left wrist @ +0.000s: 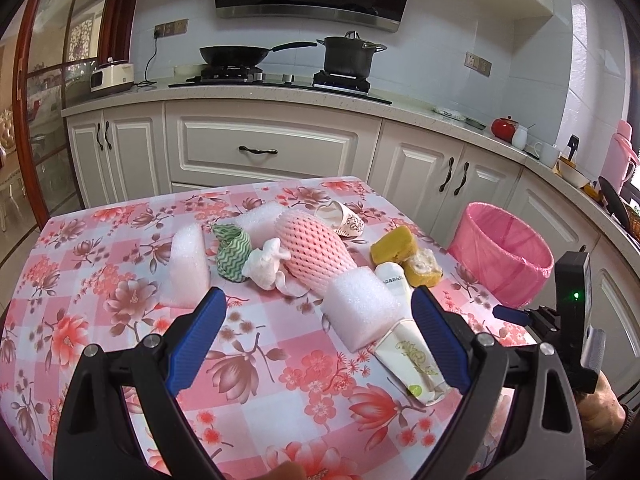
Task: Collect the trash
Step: 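Move both tools back over the table, then grasp the white tissue with the right gripper while the left gripper grasps a white foam block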
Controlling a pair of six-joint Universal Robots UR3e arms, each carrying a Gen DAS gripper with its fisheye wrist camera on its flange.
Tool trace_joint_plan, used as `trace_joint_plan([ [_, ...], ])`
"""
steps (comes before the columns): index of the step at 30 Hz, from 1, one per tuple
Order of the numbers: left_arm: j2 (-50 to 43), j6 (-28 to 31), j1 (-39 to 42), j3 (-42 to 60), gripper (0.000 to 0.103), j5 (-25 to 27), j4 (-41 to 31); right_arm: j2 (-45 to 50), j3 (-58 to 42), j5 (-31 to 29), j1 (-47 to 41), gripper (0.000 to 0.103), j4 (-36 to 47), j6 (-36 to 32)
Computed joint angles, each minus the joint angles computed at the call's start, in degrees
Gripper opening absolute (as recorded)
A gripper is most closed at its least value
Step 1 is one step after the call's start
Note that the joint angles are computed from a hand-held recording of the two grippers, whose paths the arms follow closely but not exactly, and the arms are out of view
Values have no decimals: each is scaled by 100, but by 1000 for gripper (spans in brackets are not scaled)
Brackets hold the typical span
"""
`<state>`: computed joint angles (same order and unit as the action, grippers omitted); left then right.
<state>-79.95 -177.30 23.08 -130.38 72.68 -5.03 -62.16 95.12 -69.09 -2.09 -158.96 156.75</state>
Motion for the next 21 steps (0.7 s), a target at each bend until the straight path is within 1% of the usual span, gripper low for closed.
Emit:
trace_joint_plan([
  [1, -15, 4, 8, -18, 90, -5, 18, 44, -65, -5, 13, 81, 63, -3],
  [9, -130, 29, -13, -42, 90, 26, 39, 295, -306, -76, 111, 75, 273, -50],
  [11, -176, 23, -29, -38, 90, 30, 47, 342, -347, -78, 127, 70, 323, -44],
  [13, -251, 5, -89, 4, 90, 67, 43, 401, -416, -77, 145, 60, 390, -59],
  [14, -283, 1, -108, 18, 90, 81, 47, 418, -437, -62, 143, 58, 421, -67],
  [16, -345, -5, -133, 28, 90, 87, 70, 458, -486, -45, 147, 47, 488, -118],
  [18, -389, -32, -169, 60, 90, 104, 51, 497, -519, -50, 139, 41, 525, -124],
  [21, -500, -60, -243, 154, 90, 137, 27, 504, -501, -7, 88, 38, 520, -126],
])
